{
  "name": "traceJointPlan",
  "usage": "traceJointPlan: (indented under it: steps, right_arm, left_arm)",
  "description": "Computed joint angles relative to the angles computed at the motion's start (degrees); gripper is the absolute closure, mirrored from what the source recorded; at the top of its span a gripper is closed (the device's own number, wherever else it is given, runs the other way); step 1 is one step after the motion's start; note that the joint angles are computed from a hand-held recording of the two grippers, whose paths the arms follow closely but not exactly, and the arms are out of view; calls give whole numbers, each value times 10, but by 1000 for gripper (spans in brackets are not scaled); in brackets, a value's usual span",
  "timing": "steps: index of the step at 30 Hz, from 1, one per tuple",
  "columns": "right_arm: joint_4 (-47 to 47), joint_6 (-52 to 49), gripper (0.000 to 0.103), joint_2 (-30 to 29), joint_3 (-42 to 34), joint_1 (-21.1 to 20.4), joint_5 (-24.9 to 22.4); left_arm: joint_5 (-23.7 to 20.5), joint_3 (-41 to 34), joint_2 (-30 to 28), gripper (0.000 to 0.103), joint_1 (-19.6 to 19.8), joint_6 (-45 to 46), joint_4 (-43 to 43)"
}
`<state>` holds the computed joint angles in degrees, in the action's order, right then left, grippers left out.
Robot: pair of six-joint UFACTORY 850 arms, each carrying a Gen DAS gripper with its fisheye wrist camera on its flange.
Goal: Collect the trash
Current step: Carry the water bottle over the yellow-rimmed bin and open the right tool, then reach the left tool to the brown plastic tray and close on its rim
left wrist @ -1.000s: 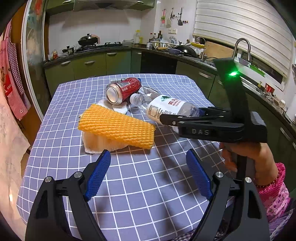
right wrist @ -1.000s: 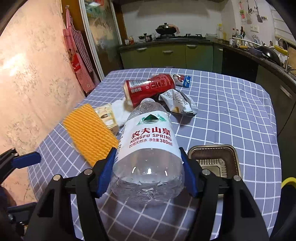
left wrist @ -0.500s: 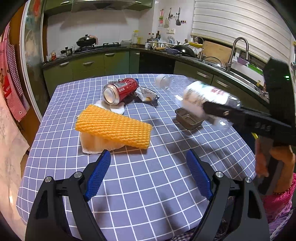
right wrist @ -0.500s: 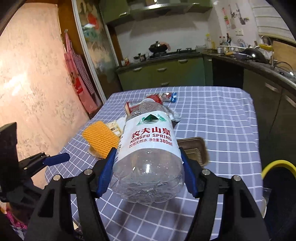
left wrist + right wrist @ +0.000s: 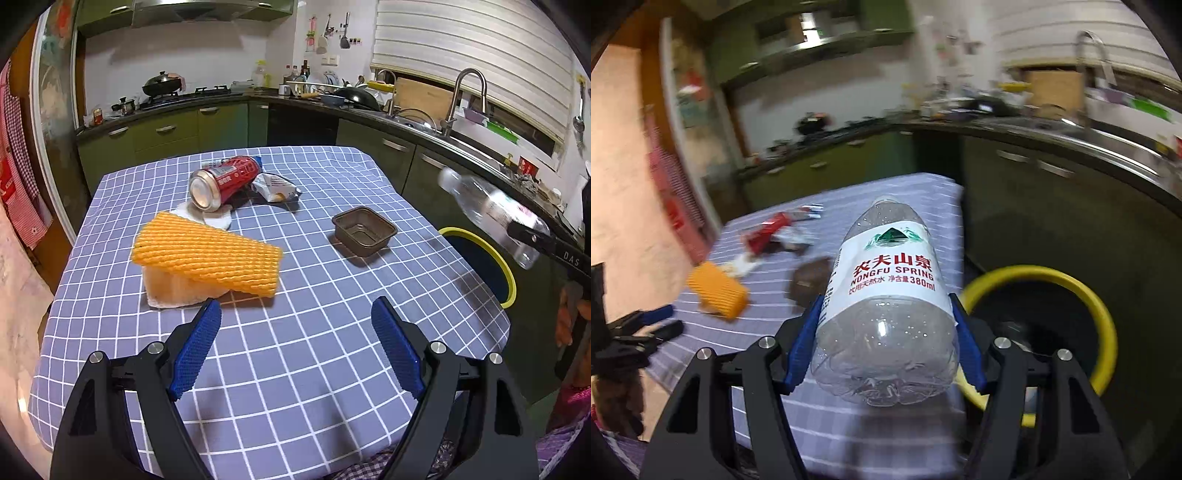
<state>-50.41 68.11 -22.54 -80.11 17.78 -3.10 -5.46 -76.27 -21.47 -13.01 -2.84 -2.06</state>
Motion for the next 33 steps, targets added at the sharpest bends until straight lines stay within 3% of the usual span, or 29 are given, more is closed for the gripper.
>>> traceJointPlan:
  steps: [6,15,21,23,28,33]
  right_arm:
    - [-50,96,41,20,49,-30,-43]
    - [1,91,41,-25,32,-52,-76]
    - [-196,298,35,-39,22,-49,-95]
    - [-281,378,34,-32,28,-43,-96]
    - [-359,448,34,-17,36,-34,-82]
    - [-379,461,33,-11,37,-26,-71]
  left_arm:
    - [-4,-7,-5,20,-11,13,-4]
    - [-17,-23,-14,20,-17,-10,27]
    - [-24,-34,-23,20,-18,-17,38]
    - [-26,-37,-26,20,-18,12,10]
    - [-33,-60,-45,20,-19,119,-77]
    - [-68,-103,-78,20,-20,336,-271]
